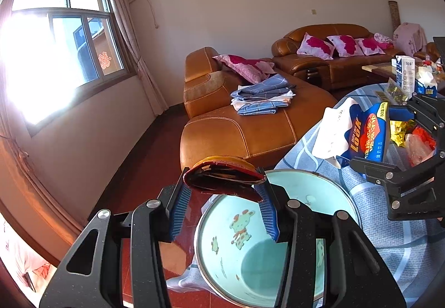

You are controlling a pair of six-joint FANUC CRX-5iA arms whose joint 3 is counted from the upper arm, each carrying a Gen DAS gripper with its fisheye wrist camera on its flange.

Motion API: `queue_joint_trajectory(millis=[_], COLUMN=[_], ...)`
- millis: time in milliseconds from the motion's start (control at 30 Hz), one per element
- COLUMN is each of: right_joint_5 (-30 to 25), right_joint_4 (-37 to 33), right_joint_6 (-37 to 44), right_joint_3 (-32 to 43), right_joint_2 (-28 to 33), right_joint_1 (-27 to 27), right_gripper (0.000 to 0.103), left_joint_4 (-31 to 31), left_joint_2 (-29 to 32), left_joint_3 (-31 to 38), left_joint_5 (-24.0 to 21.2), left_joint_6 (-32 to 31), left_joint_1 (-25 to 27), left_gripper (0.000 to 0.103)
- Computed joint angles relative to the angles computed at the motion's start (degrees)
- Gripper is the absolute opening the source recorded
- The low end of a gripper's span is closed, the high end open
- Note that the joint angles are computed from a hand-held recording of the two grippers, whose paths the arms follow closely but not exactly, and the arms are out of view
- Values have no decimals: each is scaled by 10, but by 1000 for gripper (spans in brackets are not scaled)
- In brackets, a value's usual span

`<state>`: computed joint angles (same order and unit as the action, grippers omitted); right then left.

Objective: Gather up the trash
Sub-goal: 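Open the left gripper over the bin while the right gripper releases the box, then move both grippers back over the trash on the table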

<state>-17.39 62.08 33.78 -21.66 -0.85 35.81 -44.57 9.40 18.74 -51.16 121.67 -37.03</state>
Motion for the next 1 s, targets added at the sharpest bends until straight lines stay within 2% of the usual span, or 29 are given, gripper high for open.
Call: queue_joint_trajectory(millis=[200, 367, 400, 433, 500, 533, 1000], right_joint_5=[1, -3, -3, -3, 3, 6, 32], right_joint_4=[-36, -96, -105, -116, -120, -110, 49], right_joint_6=[36, 107, 117, 129, 133, 122, -42], right_joint_3=[7, 21, 22, 25, 23, 20, -18], right_joint_2=[1, 4, 3, 4, 2, 1, -10], right_joint_1=[4, 17, 18, 20, 18, 16, -17], right_gripper=[79, 79, 80, 85, 89, 89, 91], left_joint_4=[6, 13, 15, 18, 12, 9, 20], left_joint_2=[4, 4, 5, 5, 6, 4, 4], left_joint_3=[6, 4, 5, 4, 4, 2, -1], left_joint_5=[-4, -3, -4, -2, -4, 0, 4], left_joint_6=[-8, -13, -15, -15, -10, -6, -12], left_joint_1=[-1, 1, 1, 1, -2, -2, 3], left_gripper=[46, 47, 47, 48, 64, 68, 68])
